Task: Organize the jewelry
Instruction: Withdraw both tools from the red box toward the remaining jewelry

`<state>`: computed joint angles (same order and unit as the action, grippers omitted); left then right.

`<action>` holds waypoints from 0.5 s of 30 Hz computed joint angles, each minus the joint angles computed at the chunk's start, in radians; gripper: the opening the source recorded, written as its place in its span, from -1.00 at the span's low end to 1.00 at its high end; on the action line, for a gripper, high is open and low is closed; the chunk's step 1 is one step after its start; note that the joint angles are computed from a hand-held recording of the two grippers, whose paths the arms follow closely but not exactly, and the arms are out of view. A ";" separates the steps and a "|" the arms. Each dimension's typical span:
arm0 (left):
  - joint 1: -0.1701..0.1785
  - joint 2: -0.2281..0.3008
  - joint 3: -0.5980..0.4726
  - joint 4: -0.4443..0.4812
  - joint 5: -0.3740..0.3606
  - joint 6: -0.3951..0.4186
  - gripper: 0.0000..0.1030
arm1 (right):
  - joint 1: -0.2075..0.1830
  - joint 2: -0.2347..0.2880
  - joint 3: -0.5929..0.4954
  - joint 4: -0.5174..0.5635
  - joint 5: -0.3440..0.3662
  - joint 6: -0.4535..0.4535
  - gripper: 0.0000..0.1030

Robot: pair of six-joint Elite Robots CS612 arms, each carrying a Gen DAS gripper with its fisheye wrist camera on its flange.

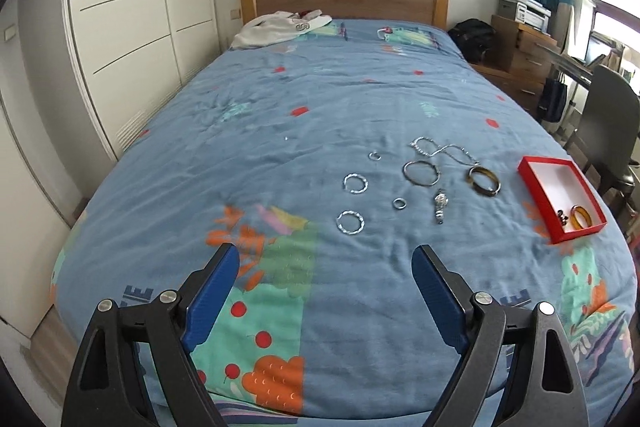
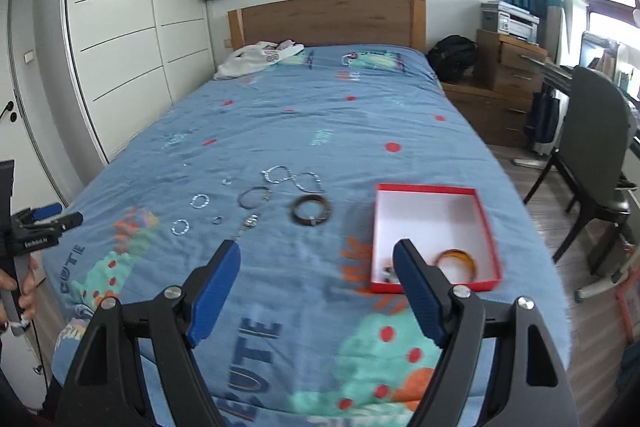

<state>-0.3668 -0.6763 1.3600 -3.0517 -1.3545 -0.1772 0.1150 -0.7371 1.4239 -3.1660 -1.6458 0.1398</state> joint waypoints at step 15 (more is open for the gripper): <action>0.028 0.124 -0.156 0.115 -0.087 -0.009 0.69 | 0.033 0.168 -0.233 0.184 -0.003 0.054 0.51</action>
<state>-0.3384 -0.5519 1.2042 -2.9362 -1.4415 -0.1862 0.1483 -0.5687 1.1910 -2.9822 -1.6491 0.1939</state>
